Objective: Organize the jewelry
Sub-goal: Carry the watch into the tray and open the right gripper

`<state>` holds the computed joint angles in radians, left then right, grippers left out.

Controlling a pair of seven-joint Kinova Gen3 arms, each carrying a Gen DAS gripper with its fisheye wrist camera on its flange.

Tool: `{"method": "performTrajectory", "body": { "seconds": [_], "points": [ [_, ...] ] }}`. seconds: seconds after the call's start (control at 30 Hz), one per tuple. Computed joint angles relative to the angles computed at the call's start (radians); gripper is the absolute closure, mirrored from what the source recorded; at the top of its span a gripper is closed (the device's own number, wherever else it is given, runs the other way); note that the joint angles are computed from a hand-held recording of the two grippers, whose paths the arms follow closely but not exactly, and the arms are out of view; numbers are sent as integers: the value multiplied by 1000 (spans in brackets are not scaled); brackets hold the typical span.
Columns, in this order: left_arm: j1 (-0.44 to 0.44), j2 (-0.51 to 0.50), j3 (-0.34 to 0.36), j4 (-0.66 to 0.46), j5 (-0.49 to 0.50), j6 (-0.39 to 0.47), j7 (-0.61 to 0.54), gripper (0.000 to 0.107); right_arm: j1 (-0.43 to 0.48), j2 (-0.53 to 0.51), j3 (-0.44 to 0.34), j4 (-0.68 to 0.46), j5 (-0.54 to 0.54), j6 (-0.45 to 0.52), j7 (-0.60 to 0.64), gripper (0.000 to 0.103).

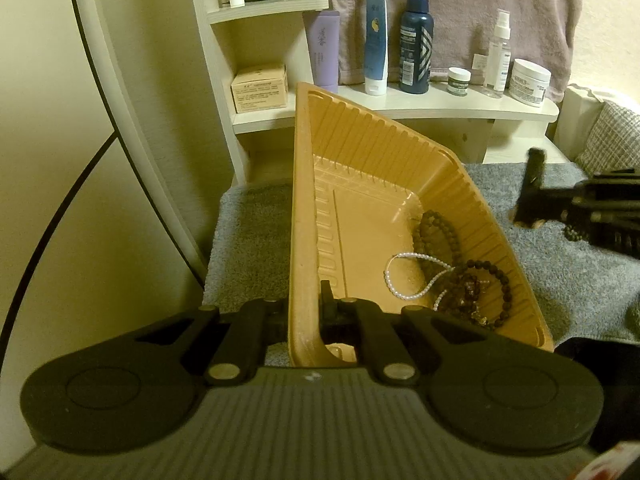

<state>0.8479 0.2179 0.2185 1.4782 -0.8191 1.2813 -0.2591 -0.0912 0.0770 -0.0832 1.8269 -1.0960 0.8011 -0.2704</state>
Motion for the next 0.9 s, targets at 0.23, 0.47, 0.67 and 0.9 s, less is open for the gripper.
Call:
{"method": "performTrajectory", "body": {
  "seconds": [0.23,0.47,0.67,0.9],
  "points": [
    [0,1,0,-1,0,-1,1,102,-33,29,-28,-46,79,77,-1,96],
    [-1,-1,-1,2,0,-3,1,102,-32,40,-33,-61,119,97,-23,96],
    [1,-3,-1,12,-14,-12,11,102,-33,49,-39,-76,138,110,-46,96],
    [-1,-3,1,13,-14,-13,13,102,-22,51,-43,-67,122,102,-59,68]
  ]
}}
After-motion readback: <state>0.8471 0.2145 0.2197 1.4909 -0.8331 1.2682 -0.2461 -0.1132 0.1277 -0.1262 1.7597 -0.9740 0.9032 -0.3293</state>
